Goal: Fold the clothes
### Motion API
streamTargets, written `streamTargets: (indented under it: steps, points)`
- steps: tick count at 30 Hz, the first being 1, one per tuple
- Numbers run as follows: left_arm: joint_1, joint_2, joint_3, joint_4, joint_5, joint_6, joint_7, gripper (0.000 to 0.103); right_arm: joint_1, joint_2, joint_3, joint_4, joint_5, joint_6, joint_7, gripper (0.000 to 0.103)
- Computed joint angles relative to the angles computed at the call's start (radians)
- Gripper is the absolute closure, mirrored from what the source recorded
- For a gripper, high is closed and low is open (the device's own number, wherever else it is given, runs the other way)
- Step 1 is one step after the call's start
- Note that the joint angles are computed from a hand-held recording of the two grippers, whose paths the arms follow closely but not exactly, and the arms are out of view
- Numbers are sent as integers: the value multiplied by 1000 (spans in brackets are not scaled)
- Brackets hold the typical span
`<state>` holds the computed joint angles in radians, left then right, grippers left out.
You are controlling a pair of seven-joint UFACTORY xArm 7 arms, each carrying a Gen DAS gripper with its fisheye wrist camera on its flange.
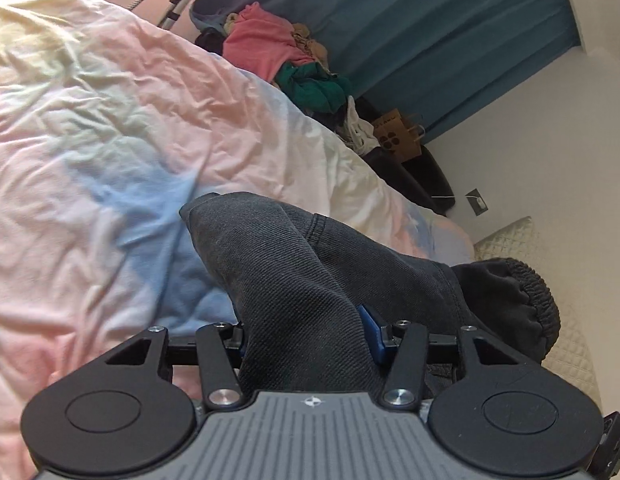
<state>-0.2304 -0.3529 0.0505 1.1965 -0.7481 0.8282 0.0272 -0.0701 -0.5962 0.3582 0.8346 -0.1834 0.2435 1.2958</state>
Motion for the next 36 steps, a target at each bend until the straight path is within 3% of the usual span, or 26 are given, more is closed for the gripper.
streamTargets:
  steps: [4, 8, 12, 15, 20, 22, 25, 28, 30, 33, 36]
  points:
    - [-49, 356, -135, 353, 84, -76, -149, 52, -19, 60, -153, 47, 10, 27, -112, 70]
    - [-108, 678, -229, 682, 207, -149, -256, 52, -50, 140, -269, 54, 47, -70, -208, 70]
    - [-146, 907, -283, 892, 283, -172, -258, 52, -101, 206, -297, -4, 104, -189, -230, 70]
    - [-165, 1039, -285, 1023, 342, -103, -289, 52, -76, 249, -330, -50, 164, -243, -266, 70]
    - [-92, 1017, -355, 876, 291, -146, -110, 51, -11, 230, -355, -212, 263, -382, -308, 70]
    - [-59, 989, -378, 785, 244, -166, -43, 48, 18, 194, -362, -274, 299, -369, -313, 69]
    - [12, 940, -442, 635, 100, -237, 91, 42, 43, 176, -365, -368, 337, -393, -295, 66]
    - [-8, 899, -413, 589, 74, -266, 100, 36, 239, 178, -560, -425, 362, -493, -274, 62]
    - [-61, 854, -338, 573, 161, -268, 2, 28, 251, 140, -577, -411, 368, -423, -244, 55]
    - [-100, 799, -270, 585, 309, -207, -92, 23, 36, 60, -377, -346, 373, -155, -214, 47]
    - [-103, 736, -247, 604, 403, -133, -118, 19, -64, -27, -294, -277, 298, 81, -181, 46]
